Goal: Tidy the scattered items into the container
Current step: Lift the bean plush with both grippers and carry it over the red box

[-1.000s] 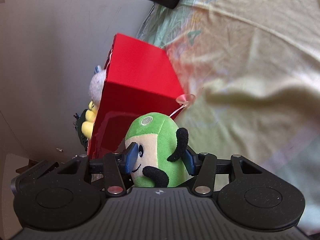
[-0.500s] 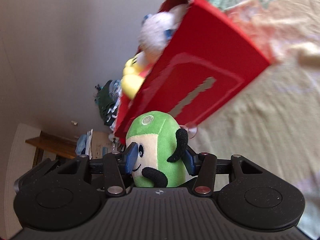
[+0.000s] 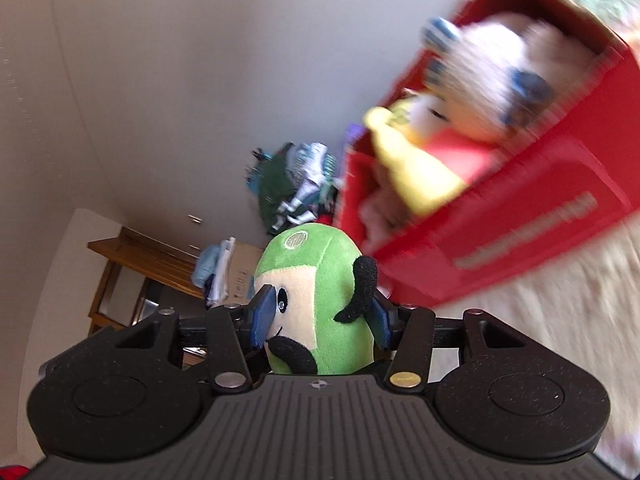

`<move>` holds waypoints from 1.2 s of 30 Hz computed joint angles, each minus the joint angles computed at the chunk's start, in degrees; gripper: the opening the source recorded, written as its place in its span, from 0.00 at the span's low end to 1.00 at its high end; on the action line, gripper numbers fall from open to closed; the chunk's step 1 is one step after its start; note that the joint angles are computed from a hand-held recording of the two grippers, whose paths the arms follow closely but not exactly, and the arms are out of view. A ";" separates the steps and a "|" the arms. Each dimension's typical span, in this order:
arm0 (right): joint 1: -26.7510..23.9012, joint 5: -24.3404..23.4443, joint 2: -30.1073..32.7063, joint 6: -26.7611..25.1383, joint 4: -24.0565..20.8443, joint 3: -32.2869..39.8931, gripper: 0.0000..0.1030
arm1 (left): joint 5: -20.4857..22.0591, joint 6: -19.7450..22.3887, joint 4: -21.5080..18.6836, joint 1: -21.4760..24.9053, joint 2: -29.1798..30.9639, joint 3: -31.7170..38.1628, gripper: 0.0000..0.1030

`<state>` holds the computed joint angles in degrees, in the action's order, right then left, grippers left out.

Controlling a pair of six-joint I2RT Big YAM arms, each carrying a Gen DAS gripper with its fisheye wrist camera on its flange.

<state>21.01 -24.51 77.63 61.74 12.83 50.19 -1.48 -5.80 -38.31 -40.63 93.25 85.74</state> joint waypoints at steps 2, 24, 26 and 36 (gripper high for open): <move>-0.20 0.44 1.25 -0.73 0.29 2.07 0.52 | -0.35 0.11 0.44 0.66 1.02 1.89 0.76; -1.89 7.03 14.21 -11.33 -10.12 18.50 0.51 | 3.83 1.65 -6.20 6.69 19.38 23.26 0.79; -1.82 7.71 14.84 -12.18 -10.80 19.12 0.50 | 5.15 1.62 -6.18 7.15 20.15 24.00 0.81; -3.52 5.75 17.82 -13.75 -13.61 22.11 0.46 | 4.44 8.14 -3.73 6.49 21.79 24.06 0.88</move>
<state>17.50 -18.76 95.45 47.99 -0.78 72.30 2.96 2.34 -42.04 -34.13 115.04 109.81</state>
